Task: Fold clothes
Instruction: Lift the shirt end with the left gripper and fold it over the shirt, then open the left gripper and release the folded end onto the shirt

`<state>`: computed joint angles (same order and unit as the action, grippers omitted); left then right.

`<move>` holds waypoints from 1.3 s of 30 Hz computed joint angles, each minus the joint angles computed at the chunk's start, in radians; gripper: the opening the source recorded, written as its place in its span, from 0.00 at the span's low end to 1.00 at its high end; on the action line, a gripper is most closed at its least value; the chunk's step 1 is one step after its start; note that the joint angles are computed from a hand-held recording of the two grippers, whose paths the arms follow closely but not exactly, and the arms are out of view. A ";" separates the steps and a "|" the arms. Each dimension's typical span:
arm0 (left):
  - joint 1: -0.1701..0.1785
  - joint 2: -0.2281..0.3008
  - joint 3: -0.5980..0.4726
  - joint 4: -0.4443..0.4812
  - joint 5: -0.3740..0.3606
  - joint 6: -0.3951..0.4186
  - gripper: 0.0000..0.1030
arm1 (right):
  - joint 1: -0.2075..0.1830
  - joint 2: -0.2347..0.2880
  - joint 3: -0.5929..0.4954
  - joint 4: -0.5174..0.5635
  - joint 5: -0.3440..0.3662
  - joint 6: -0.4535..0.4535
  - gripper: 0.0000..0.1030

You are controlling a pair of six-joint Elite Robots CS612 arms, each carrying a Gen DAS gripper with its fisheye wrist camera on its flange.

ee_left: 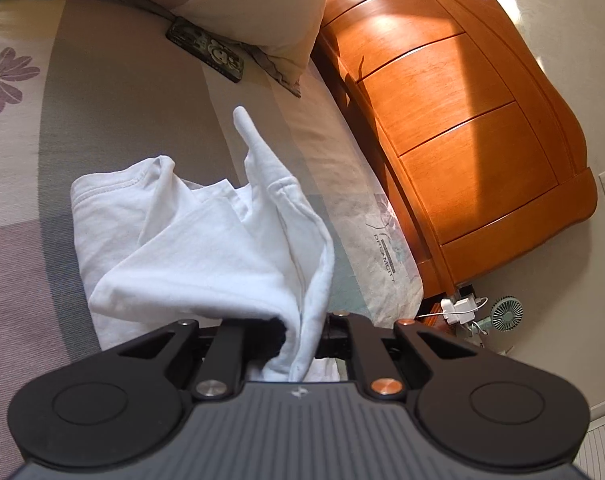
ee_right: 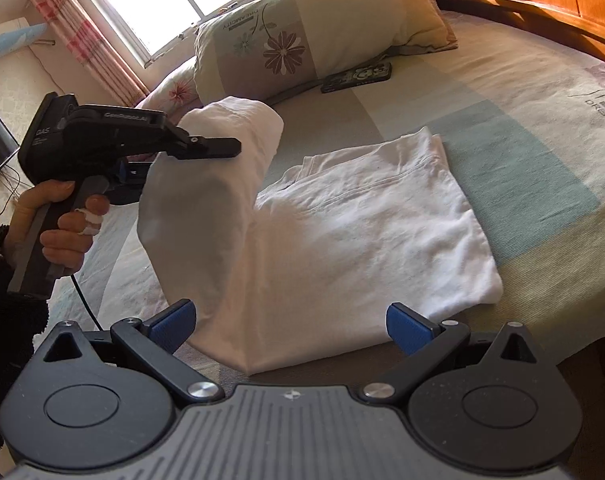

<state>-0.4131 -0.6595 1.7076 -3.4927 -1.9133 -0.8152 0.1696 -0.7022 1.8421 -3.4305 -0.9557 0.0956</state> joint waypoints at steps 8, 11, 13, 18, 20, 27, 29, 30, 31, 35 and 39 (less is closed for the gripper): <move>-0.027 0.052 -0.118 0.148 -0.001 0.018 0.08 | -0.045 -0.003 0.055 -0.094 -0.011 0.060 1.00; -0.037 0.066 -0.148 0.184 0.004 0.029 0.08 | -0.056 -0.001 0.066 -0.107 -0.014 0.076 1.00; -0.041 0.076 -0.168 0.208 0.005 0.025 0.08 | -0.064 0.003 0.070 -0.115 -0.014 0.087 1.00; -0.051 0.099 -0.210 0.278 0.024 0.024 0.08 | -0.076 0.001 0.085 -0.135 -0.011 0.099 1.00; -0.051 0.111 -0.227 0.303 0.014 0.008 0.09 | -0.078 0.000 0.088 -0.136 -0.010 0.096 1.00; -0.051 0.139 -0.266 0.302 -0.038 -0.059 0.54 | -0.082 -0.005 0.101 -0.148 -0.016 0.089 1.00; -0.055 0.133 -0.268 0.313 -0.033 -0.043 0.63 | -0.082 -0.006 0.104 -0.155 -0.019 0.095 1.00; -0.056 0.131 -0.268 0.319 -0.034 -0.033 0.65 | -0.082 -0.006 0.105 -0.159 -0.019 0.096 1.00; -0.057 0.129 -0.269 0.322 -0.037 -0.025 0.70 | -0.081 -0.007 0.106 -0.159 -0.019 0.095 1.00; -0.065 0.118 -0.284 0.390 -0.020 -0.011 0.76 | -0.075 -0.007 0.105 -0.151 -0.021 0.087 1.00; -0.069 0.118 -0.303 0.443 -0.020 -0.034 0.78 | -0.068 -0.011 0.109 -0.148 -0.022 0.083 1.00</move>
<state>-0.4821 -0.5419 1.4047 -3.0498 -1.9334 -0.8496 0.1019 -0.7133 1.9515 -3.5789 -0.9773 0.1788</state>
